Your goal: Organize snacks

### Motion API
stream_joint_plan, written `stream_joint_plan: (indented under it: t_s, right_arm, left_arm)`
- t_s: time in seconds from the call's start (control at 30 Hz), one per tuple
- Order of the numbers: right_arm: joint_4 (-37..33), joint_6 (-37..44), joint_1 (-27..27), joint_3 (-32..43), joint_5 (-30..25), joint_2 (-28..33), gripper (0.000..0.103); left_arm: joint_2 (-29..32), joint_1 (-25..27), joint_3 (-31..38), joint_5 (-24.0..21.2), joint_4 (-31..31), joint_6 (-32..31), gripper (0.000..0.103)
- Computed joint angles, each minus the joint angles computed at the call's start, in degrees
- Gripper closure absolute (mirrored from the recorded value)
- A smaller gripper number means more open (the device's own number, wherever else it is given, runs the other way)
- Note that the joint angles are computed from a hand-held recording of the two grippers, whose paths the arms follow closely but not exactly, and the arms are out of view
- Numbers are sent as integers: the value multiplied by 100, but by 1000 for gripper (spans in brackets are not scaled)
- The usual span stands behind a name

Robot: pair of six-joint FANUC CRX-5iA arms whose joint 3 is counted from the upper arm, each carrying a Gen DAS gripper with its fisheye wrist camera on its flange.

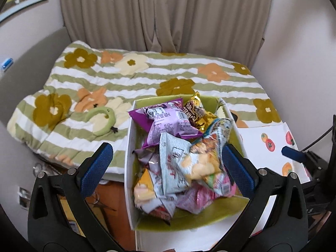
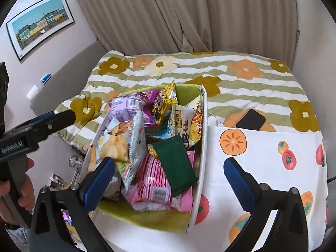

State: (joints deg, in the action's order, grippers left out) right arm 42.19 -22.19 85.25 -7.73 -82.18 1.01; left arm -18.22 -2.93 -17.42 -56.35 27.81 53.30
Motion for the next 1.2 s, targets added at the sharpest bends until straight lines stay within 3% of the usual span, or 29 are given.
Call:
stream_joint_plan:
  t_s: [0.3,0.43,0.57,0.83,0.97,1.2]
  right_arm:
    - [573,-170,1195,742,-2084,212,0]
    - [420,-350,1769,1260,-3313,477,0]
    - [245,-736,2163,1524,-4091,718,0]
    - [-131,-1398,2679,1811,-4752,1068,0]
    - [-183,-1530,2776,1877,-4916,1115,0]
    - [-164,-1589,2814,1907,-5006,1166,0]
  left_arm:
    - [-1634,-77,-455,-142,-124,453,0]
    - [-2449,-9,-871,-295,134,510,0]
    - [-3050,-70,-1109,-561,80,765,0]
    - [-3776,-202,-1350,-796,36,879,0]
    - [-3812,-591,-1233,-679,-389,1201,0]
    - [-3845,-830,-1178,-630,-573,1406,0]
